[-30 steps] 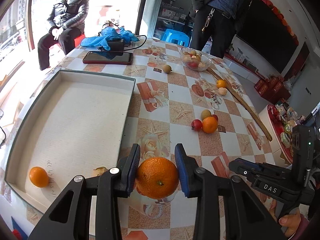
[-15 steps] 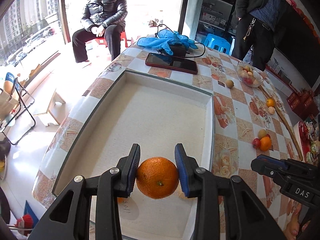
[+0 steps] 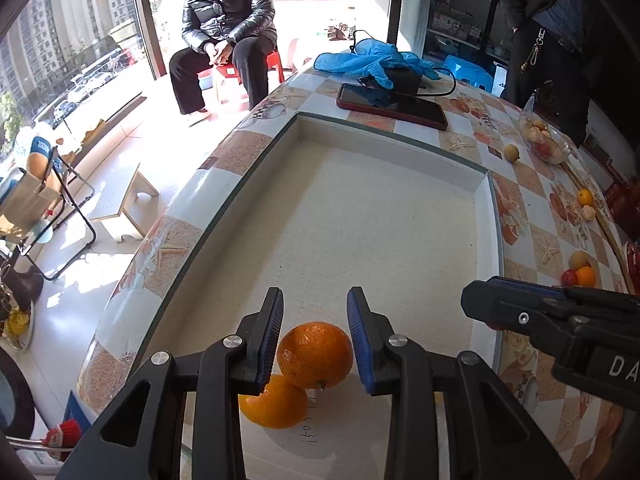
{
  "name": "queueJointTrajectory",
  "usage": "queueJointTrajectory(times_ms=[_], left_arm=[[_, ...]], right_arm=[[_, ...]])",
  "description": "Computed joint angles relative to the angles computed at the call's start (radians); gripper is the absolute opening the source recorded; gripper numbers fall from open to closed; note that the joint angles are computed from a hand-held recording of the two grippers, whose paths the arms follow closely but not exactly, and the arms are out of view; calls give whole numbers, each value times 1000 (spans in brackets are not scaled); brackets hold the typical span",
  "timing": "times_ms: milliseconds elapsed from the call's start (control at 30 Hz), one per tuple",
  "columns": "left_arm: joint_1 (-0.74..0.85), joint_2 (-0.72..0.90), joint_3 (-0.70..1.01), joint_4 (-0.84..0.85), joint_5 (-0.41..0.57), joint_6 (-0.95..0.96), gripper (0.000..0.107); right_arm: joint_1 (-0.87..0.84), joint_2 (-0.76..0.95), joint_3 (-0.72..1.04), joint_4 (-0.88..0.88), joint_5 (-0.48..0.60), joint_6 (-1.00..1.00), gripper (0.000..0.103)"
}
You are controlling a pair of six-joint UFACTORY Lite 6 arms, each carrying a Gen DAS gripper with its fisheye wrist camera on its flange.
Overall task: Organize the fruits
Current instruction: 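Open the left tool to drop the mandarin while the right drops the tomato, then move both tools back over the loose fruits on the table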
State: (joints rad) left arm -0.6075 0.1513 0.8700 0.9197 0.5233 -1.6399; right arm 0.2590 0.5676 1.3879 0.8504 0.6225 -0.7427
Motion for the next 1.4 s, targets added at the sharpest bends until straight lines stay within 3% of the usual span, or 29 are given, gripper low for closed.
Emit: queueJointTrajectory(times_ms=[200,233,300,367,400,433,500,533,767,1067,1233,1400], left_arm=[[-8,8,-5,45,-3,-43,39],[-12,9,-5,47,-1,-48,43],[-23,9,-7,56,7,-65,71],[-48,3,-15,100,58,-130,75],[-46,-5,-21,102,57,-130,81],[-42,-14,-27,101,47,-131,81],[-41,-26,-29,89,47,-129,81],[-47,-29,-27,84,56,-127,81],[-125,-24,33,67,113,-123,81],[-262,100,248,28,140,-36,81],[-338,272,483,-46,135,88,81],[-394,578,813,-128,207,200,82]], right_arm=[[15,32,13,-20,-15,9,25],[13,39,18,-18,-6,7,25],[11,52,29,-20,9,17,27],[8,55,35,-33,-4,35,46],[4,43,20,-17,-24,11,59],[-12,34,10,41,-1,-53,75],[-25,-1,-22,96,13,-112,98],[-20,-28,-44,87,-19,-106,103],[-90,-191,-212,104,-132,-188,103],[-433,-290,-344,114,-191,-318,103],[-621,-191,-291,23,-247,-275,103],[-735,-85,-270,-34,-349,-296,103]])
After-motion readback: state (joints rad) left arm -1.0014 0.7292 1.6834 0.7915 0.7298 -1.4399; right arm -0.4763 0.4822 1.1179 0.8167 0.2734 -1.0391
